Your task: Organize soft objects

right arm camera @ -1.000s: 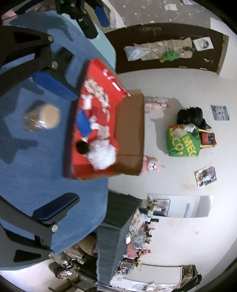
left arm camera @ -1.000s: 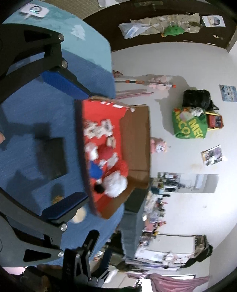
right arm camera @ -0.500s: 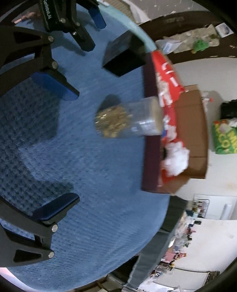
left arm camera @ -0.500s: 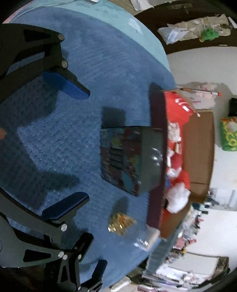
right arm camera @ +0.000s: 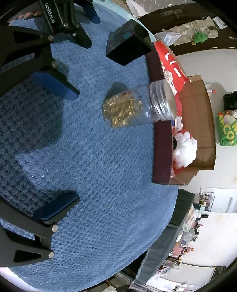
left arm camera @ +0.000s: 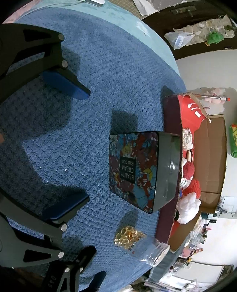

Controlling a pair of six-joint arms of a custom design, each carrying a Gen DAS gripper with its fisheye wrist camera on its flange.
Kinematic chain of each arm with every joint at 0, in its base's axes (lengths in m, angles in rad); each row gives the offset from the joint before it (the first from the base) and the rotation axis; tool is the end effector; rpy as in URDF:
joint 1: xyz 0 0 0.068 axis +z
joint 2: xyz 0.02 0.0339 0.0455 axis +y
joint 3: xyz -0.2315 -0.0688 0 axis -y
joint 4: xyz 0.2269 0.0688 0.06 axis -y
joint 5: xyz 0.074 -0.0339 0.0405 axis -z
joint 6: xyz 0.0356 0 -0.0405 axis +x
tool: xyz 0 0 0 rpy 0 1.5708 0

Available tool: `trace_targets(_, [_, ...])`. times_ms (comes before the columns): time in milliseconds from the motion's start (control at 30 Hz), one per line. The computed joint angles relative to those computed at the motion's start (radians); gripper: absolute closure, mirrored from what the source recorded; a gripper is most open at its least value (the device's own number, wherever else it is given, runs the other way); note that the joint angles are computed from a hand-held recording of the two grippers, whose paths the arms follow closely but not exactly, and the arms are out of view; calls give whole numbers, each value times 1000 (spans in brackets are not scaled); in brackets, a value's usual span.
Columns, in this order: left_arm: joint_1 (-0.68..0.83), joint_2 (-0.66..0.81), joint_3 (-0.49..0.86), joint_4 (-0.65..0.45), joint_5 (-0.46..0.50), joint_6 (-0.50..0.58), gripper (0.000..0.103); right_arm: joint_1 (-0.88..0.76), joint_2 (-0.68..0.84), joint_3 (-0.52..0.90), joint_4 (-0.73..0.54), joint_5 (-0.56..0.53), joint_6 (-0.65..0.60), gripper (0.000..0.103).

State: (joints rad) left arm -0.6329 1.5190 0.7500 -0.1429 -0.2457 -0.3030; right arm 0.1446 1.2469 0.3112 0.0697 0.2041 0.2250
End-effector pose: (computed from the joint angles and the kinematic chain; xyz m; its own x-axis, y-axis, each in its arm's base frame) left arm 0.2303 -0.1582 0.1442 -0.7438 0.1867 -0.6417 0.2428 0.9701 0.0009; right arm 0.1987 0.0216 0.1030 -0.7373 0.1134 -0.6660 0.1573 0.9875 -0.0060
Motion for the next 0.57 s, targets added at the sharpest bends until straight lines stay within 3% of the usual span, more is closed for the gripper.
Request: trace_targets(567, [-5,8,8,1,-7,-1,0,-5,21,14,3,-5,-1,0])
